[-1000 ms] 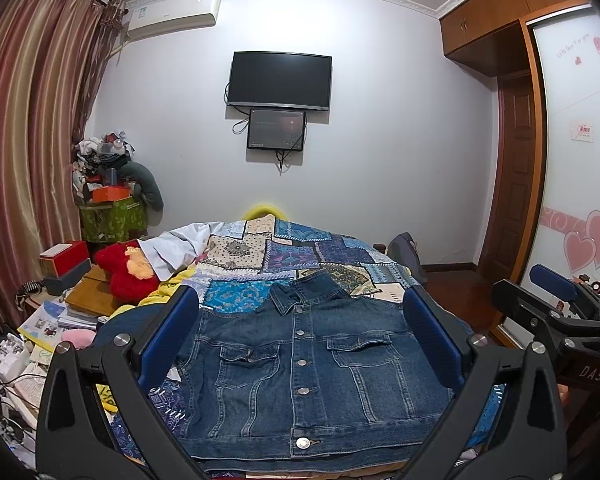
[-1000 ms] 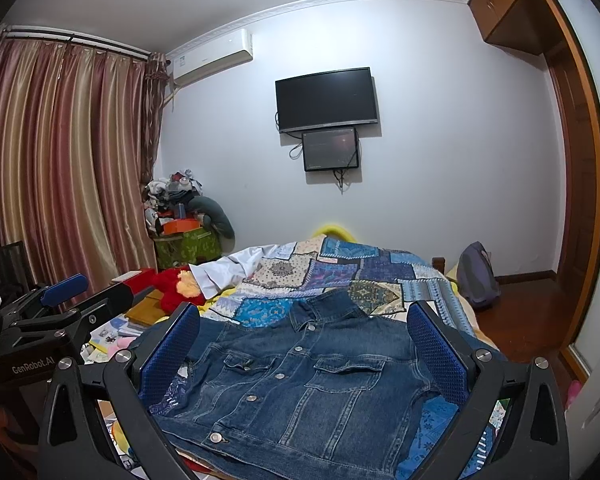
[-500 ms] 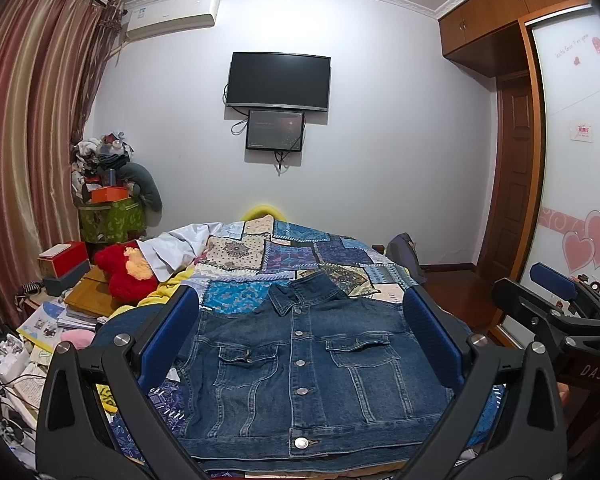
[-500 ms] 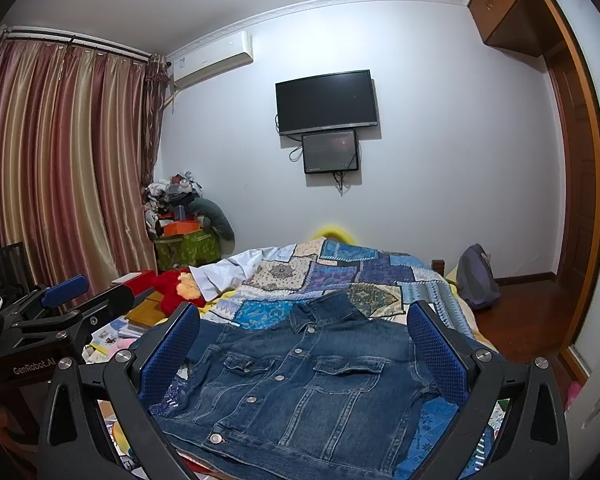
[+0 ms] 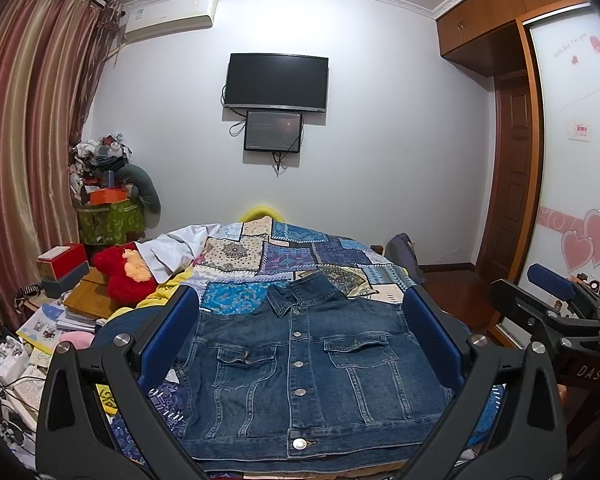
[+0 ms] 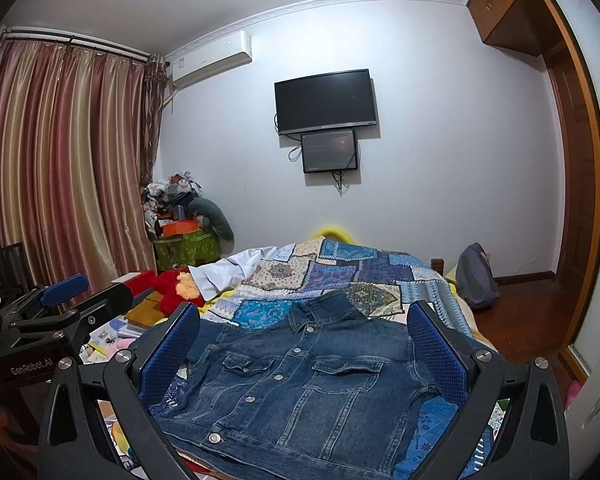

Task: Fold large clothes

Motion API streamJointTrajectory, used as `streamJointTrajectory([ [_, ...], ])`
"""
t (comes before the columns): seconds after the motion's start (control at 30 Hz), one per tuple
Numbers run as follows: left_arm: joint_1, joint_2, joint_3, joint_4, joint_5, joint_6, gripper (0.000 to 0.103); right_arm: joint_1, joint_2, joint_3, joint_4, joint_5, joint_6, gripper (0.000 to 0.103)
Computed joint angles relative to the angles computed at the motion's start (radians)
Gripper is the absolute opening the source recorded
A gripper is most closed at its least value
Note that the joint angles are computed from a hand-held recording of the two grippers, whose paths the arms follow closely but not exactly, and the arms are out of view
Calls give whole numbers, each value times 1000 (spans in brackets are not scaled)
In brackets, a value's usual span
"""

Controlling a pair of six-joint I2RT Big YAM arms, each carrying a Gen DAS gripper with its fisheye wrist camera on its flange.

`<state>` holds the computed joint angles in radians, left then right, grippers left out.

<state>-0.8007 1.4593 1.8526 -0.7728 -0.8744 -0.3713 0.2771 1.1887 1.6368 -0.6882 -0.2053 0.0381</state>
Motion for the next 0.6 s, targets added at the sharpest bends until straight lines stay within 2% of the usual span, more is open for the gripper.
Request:
streamJointTrajectory([
  [0.37, 0, 1, 2, -4, -2, -6, 103, 4, 8, -2, -2, 9, 7, 103],
  [0.6, 28, 4, -1, -12, 17, -18, 103, 8, 39, 19, -21, 19, 18, 103],
])
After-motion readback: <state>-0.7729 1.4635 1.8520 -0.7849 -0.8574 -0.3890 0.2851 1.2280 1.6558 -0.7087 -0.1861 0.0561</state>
